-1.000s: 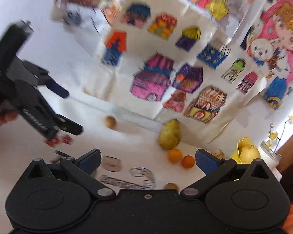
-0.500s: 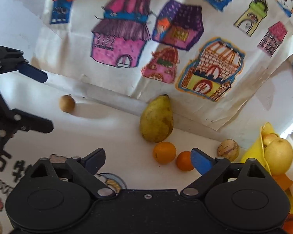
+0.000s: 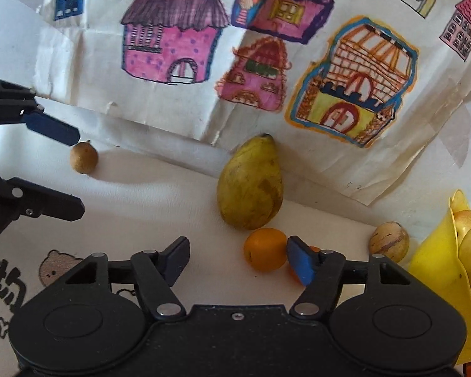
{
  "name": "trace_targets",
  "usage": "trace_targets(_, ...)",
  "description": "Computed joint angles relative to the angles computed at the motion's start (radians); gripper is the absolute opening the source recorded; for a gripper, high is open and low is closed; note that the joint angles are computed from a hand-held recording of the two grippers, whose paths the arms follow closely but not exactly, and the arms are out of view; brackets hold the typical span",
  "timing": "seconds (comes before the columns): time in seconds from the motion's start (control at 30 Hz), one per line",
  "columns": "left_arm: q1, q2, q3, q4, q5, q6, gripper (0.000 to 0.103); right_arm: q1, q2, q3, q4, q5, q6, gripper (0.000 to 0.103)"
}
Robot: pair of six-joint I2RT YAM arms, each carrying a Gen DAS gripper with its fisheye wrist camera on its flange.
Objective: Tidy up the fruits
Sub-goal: 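Move the right tool to the small orange while the left tool approaches the small brown round fruit, then close the right tool on the orange while the left tool grasps the small brown fruit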
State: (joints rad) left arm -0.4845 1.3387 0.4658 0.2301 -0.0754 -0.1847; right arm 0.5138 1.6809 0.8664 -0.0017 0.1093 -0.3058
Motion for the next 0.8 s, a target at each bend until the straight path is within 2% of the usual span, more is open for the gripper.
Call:
trace_targets(0.2, 0.028, 0.037, 0.000, 0.030, 0.042, -0.043, 0.074, -0.049, 0.047, 0.051, -0.016, -0.042, 0.030, 0.070)
trace_targets(0.4, 0.034, 0.037, -0.018, 0.063, 0.022, -0.060, 0.065, -0.042, 0.056, 0.069, -0.017, -0.029, 0.025, 0.069)
trace_targets(0.57, 0.027, 0.042, -0.020, 0.070, 0.005, -0.067, 0.051, -0.041, 0.065, 0.070, 0.006, -0.001, 0.022, 0.055)
trace_targets(0.63, 0.024, 0.043, -0.018, 0.067, 0.005, -0.071, 0.046, -0.038, 0.073, 0.071, 0.015, 0.020, -0.004, 0.053)
trace_targets(0.8, 0.012, 0.048, -0.011, 0.061, 0.005, -0.079, 0.037, -0.006, 0.075, 0.042, 0.054, 0.102, -0.049, 0.043)
